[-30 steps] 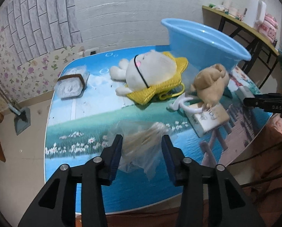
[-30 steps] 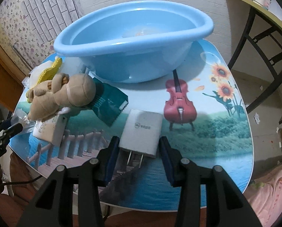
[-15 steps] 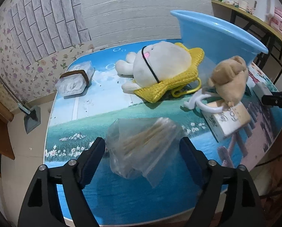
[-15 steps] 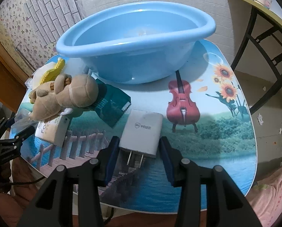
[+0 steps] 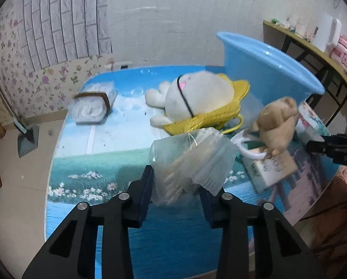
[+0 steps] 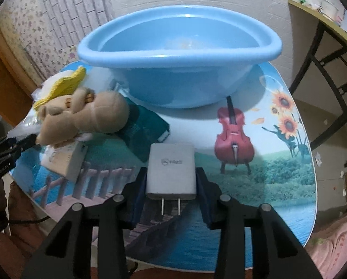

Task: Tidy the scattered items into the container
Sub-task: 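Grasp the clear bag of cotton swabs with the left tool while the right tool grasps the white charger, then carry the swab bag and white charger over the basin and open both tools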

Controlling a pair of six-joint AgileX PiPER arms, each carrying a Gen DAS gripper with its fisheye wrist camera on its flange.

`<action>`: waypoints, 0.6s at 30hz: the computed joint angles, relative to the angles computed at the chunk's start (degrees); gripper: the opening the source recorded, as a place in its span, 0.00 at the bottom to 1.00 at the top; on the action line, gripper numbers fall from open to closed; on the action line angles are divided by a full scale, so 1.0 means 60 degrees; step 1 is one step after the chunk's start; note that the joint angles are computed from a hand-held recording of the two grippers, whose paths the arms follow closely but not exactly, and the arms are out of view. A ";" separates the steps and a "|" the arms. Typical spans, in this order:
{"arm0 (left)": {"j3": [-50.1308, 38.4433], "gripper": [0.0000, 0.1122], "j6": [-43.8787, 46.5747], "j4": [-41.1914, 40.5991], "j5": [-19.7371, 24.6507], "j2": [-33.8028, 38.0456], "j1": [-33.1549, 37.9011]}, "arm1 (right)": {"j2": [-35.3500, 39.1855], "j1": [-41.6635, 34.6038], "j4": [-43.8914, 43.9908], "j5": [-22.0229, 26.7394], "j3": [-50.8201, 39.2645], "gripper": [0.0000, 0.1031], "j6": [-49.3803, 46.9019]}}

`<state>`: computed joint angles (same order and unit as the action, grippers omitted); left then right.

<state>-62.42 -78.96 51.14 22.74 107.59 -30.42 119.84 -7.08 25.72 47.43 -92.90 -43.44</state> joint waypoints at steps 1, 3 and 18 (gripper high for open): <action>0.0041 0.31 -0.0064 0.0110 0.0071 -0.0137 -0.0067 | -0.0070 0.0003 0.0076 0.0004 0.0063 0.37 -0.0173; 0.0089 0.31 -0.0058 0.0172 0.0131 -0.0388 -0.0145 | -0.0292 -0.0027 0.0447 0.0156 0.0220 0.37 -0.0721; -0.1775 0.31 0.2226 -0.1302 0.1075 -0.0666 -0.0404 | -0.0893 -0.0565 0.2927 0.1889 -0.0500 0.37 -0.2478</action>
<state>-73.08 -65.60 43.33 29.18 103.60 -32.85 114.49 -10.48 43.28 58.76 -95.90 -58.31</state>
